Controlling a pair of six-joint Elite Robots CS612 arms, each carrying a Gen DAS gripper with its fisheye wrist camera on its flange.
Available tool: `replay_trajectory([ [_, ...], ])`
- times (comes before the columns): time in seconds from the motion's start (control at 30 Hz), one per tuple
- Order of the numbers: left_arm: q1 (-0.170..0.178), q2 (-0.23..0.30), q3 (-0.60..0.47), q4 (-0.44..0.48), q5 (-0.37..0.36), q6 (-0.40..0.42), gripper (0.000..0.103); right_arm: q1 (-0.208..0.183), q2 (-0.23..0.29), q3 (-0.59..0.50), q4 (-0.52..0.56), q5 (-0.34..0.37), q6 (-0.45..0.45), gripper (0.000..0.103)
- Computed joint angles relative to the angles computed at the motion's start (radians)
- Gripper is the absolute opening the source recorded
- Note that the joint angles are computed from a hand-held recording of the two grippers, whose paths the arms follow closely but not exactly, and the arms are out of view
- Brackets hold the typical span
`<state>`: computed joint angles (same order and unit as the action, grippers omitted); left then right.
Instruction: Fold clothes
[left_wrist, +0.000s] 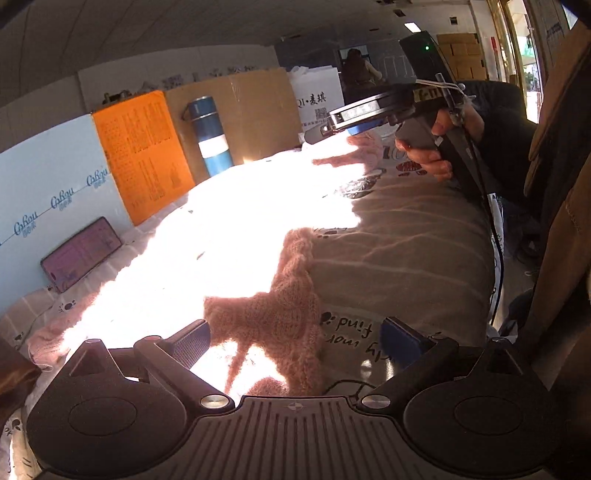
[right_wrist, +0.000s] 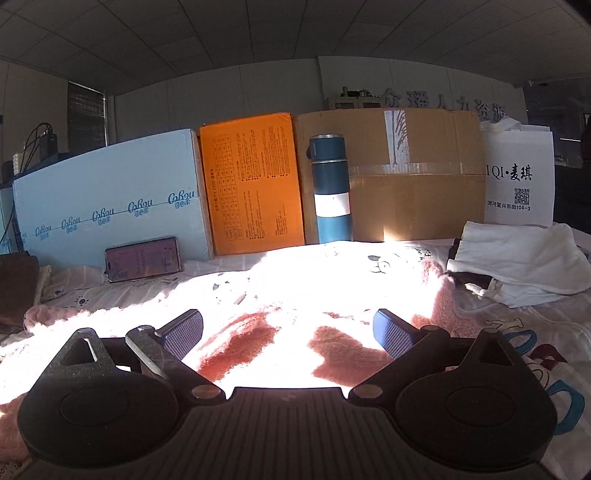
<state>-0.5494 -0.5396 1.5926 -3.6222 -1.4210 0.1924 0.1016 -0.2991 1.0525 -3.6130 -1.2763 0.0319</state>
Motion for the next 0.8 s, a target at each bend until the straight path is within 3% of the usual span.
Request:
replay_trajectory([
  [0.07,0.01,-0.003,0.0,0.013,-0.02,0.017,0.098,-0.005,0.006,-0.022,0.001,-0.051,0.023,0.099],
  [0.2,0.027,-0.005,-0.006,0.03,-0.017,0.063,0.091,-0.021,0.023,-0.107,0.103,-0.11,0.177,0.099],
  [0.33,0.046,-0.009,-0.012,0.056,-0.024,0.056,0.074,-0.039,0.048,-0.234,0.343,-0.069,0.366,0.097],
  [0.47,0.051,-0.013,-0.017,0.071,-0.044,0.075,0.054,-0.036,0.105,-0.383,0.511,-0.094,0.421,0.094],
  [0.53,0.056,-0.013,-0.019,0.074,-0.053,0.076,0.04,-0.033,0.125,-0.432,0.593,-0.11,0.426,0.075],
  [0.6,0.059,-0.015,-0.019,0.074,-0.043,0.076,0.03,-0.029,0.133,-0.45,0.651,-0.123,0.419,0.032],
  [0.63,0.059,-0.015,-0.018,0.065,-0.029,0.082,0.023,-0.028,0.133,-0.45,0.668,-0.13,0.42,0.027],
  [0.7,0.059,-0.015,-0.015,0.041,0.013,0.09,0.017,-0.03,0.119,-0.403,0.595,-0.126,0.435,0.017],
  [0.8,0.057,-0.015,-0.013,-0.005,0.1,0.131,0.011,-0.036,0.078,-0.297,0.431,-0.104,0.456,0.015],
])
